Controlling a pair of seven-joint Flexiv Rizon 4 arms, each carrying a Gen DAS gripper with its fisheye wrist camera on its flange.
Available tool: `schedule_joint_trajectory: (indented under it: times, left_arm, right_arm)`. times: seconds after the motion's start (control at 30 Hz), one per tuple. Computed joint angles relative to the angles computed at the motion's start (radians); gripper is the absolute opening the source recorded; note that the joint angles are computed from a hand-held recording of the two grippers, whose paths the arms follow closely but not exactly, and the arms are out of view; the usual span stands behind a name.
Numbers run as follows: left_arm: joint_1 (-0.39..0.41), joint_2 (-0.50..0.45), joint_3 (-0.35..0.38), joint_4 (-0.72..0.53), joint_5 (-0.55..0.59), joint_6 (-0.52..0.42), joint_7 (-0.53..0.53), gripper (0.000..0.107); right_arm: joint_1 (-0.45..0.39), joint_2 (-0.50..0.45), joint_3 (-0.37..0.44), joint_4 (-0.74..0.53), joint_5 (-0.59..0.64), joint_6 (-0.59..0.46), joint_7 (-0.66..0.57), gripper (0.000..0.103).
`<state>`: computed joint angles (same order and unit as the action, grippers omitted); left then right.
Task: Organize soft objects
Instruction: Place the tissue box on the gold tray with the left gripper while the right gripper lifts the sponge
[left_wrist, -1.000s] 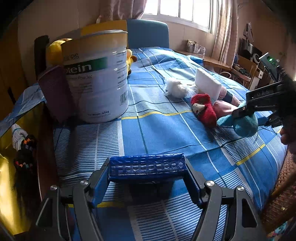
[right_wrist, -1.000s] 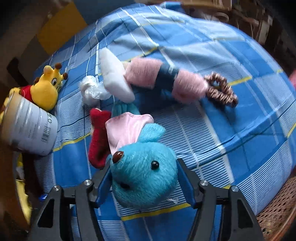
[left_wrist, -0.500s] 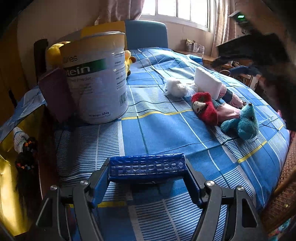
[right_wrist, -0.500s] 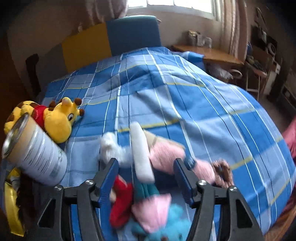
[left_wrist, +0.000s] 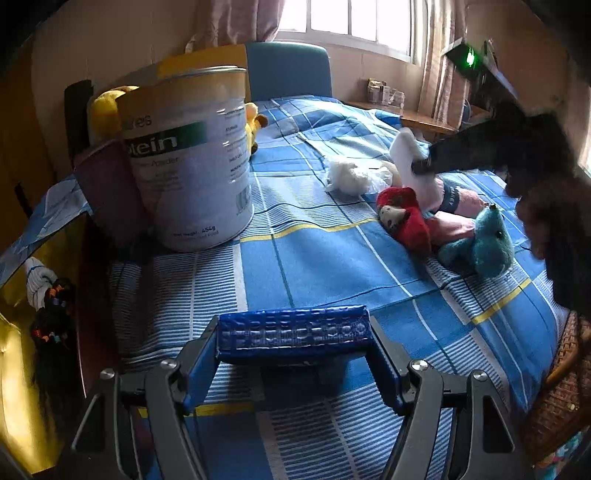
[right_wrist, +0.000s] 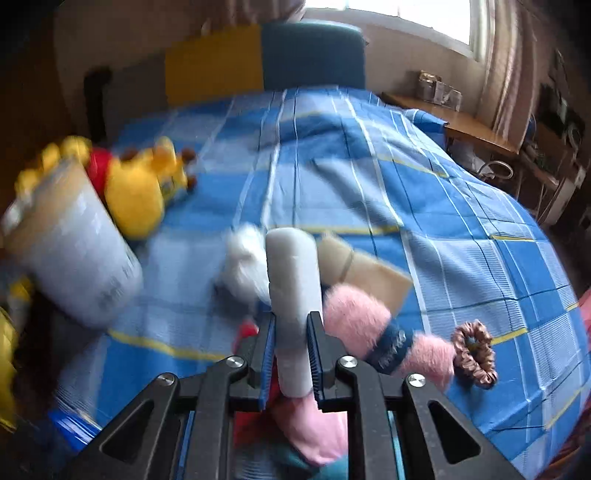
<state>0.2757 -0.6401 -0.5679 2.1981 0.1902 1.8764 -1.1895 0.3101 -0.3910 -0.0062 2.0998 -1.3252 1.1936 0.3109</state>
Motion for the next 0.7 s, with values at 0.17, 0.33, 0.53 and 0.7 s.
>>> schedule_joint_trajectory:
  times: [0.17,0.33,0.53,0.7]
  left_arm:
    - [0.040,0.032,-0.037,0.029,0.030,0.023,-0.008,0.073]
    - [0.162,0.072,-0.147,0.072,0.061,0.007,-0.030,0.073]
    - [0.338,0.132,-0.285,0.125,0.052,-0.017,-0.068,0.073]
    - [0.499,0.203,-0.363,0.151,0.024,-0.005,-0.148,0.073]
  right_arm:
    - [-0.039,-0.001,-0.022,0.013,-0.122,0.054,0.146,0.016]
    - [-0.075,0.010,0.000,0.021,-0.169,0.051,0.217,0.016]
    - [-0.097,0.003,0.012,0.013,-0.186,0.070,0.218,0.016]
    - [-0.084,0.000,0.017,0.009,-0.157,0.041,0.175,0.016]
